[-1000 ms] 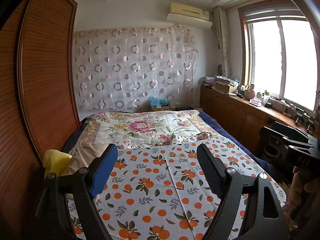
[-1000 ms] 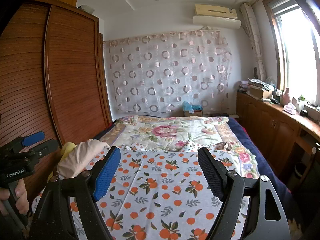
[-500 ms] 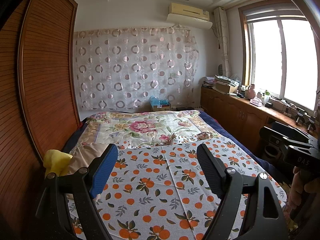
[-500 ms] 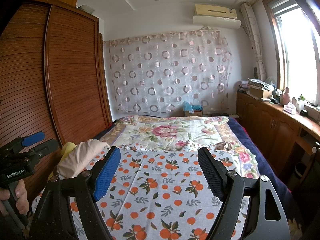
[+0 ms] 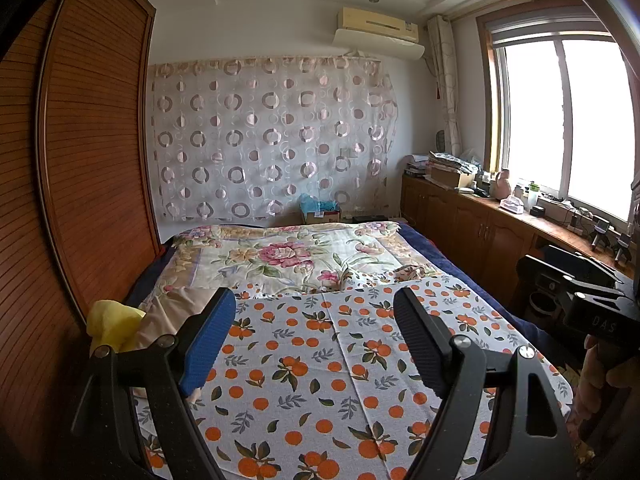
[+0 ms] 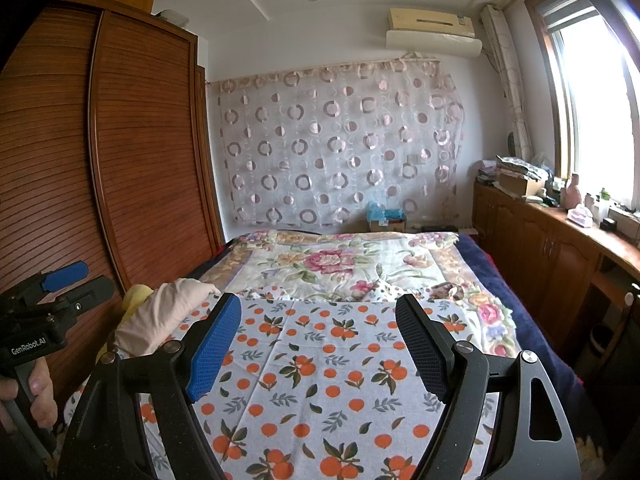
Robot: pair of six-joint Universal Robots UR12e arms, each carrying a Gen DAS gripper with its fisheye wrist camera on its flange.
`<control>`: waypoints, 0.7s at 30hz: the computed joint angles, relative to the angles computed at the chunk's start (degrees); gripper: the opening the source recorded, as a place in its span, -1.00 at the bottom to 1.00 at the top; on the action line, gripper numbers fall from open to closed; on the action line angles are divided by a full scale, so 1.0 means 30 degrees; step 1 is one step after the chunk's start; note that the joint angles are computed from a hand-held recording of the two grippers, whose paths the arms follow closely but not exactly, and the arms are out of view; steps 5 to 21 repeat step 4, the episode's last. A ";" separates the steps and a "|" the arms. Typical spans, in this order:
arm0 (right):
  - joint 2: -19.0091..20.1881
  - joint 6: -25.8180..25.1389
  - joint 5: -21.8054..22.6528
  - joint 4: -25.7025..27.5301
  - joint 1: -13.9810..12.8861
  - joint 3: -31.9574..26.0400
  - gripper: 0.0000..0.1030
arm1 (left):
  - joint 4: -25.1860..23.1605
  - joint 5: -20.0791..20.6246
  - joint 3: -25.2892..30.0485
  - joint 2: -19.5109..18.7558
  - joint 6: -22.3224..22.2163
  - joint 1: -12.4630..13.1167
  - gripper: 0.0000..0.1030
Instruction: Fold small clothes
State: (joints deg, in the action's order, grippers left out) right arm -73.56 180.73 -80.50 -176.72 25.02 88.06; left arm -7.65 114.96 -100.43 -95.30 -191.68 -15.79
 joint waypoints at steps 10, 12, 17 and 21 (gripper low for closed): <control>0.0006 0.0002 0.0023 -0.0006 -0.0010 0.0002 0.58 | 0.0101 -0.0002 -0.0043 -0.0022 0.0028 0.0017 0.59; 0.0006 0.0002 0.0023 -0.0006 -0.0010 0.0002 0.58 | 0.0101 -0.0002 -0.0043 -0.0022 0.0028 0.0017 0.59; 0.0006 0.0002 0.0023 -0.0006 -0.0010 0.0002 0.58 | 0.0101 -0.0002 -0.0043 -0.0022 0.0028 0.0017 0.59; 0.0006 0.0002 0.0023 -0.0006 -0.0010 0.0002 0.58 | 0.0101 -0.0002 -0.0043 -0.0022 0.0028 0.0017 0.59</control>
